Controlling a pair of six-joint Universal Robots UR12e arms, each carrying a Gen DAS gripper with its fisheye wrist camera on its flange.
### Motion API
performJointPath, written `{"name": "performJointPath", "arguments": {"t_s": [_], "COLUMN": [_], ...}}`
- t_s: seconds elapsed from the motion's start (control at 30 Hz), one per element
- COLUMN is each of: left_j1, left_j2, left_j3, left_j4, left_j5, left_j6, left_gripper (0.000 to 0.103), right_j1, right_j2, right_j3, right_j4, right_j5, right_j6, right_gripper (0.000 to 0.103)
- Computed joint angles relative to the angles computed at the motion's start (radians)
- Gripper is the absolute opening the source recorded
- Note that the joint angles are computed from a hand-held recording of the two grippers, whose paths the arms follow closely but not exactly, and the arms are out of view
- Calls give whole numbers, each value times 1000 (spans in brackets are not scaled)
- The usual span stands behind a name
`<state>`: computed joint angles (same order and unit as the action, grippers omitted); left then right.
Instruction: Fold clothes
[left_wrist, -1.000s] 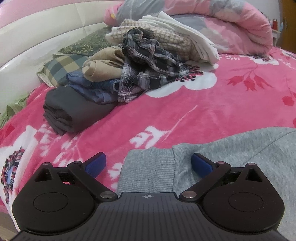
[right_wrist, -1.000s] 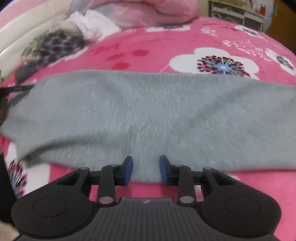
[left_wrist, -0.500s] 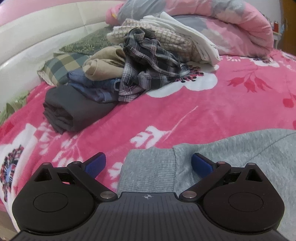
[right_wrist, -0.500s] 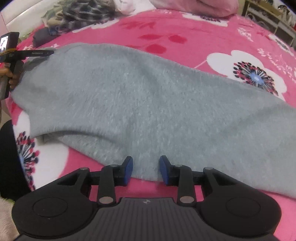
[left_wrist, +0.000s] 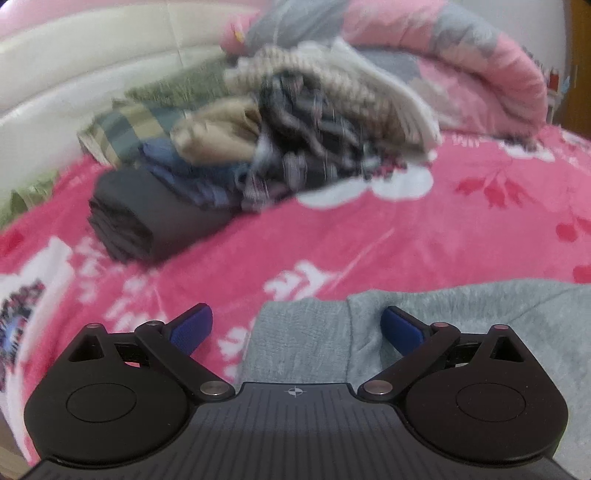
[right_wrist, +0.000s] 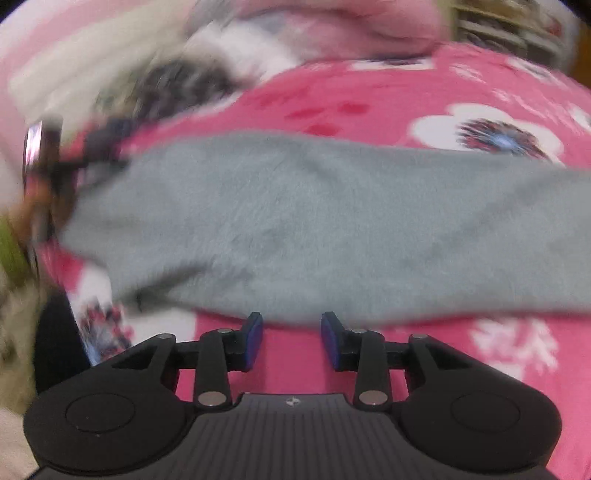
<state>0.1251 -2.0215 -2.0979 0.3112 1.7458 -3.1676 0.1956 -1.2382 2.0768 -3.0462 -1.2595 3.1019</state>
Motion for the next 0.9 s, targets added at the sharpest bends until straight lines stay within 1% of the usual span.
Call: {"name": "performJointPath", "arguments": {"t_s": [0.03, 0.07, 0.1, 0.13, 0.17, 0.23, 0.3, 0.33, 0.37, 0.43, 0.5, 0.53, 0.6, 0.63, 0.67, 0.7, 0.8, 0.87, 0.9], "left_j1": [-3, -8, -13, -18, -23, -41, -66, -79, -96, -123, -138, -146, -164, -172, -177, -181, -181, -180, -178], "left_j2": [1, 9, 18, 27, 35, 50, 60, 64, 65, 61, 59, 56, 44, 39, 34, 32, 26, 24, 23], "left_j3": [-5, -13, -21, -29, -36, -41, -49, -52, -51, -48, -48, -47, -38, -32, -27, -26, -26, -28, -28], "left_j4": [27, 43, 58, 72, 86, 85, 79, 76, 65, 54, 54, 59, 61, 52, 42, 36, 35, 34, 30], "left_j5": [9, 6, 2, -2, -6, -29, -60, -75, -77, -88, -113, -122, -116, -109, -104, -103, -115, -123, -128], "left_j6": [1, -3, -8, -13, -18, -21, -22, -23, -19, -20, -32, -36, -33, -29, -30, -32, -36, -41, -44], "left_gripper": [99, 99, 99, 99, 99, 99, 99, 99, 99, 99, 99, 99, 99, 99, 99, 99, 99, 99, 99], "right_j1": [-11, -22, -34, -45, -55, -74, -75, -74, -81, -109, -140, -161, -218, -254, -284, -317, -403, -420, -424], "right_j2": [-9, -13, -15, -14, -3, 21, 62, 80, 90, 67, 46, 33, 20, 12, 9, 8, 29, 39, 43], "right_j3": [10, 21, 28, 30, 29, 25, 20, 18, 20, 62, 104, 122, 150, 156, 156, 152, 153, 153, 156], "right_j4": [-34, -79, -129, -157, -188, -246, -311, -306, -284, -333, -391, -422, -482, -485, -473, -451, -456, -455, -463], "right_j5": [-10, -36, -84, -117, -142, -192, -275, -317, -328, -268, -206, -189, -156, -148, -163, -173, -136, -148, -141], "right_j6": [31, 53, 88, 121, 143, 184, 154, 134, 123, 187, 256, 305, 430, 504, 590, 694, 983, 1093, 1127], "right_gripper": [37, 37, 38, 38, 38, 38, 38, 38, 38, 38, 40, 40, 40, 40, 40, 41, 40, 40, 38]}}
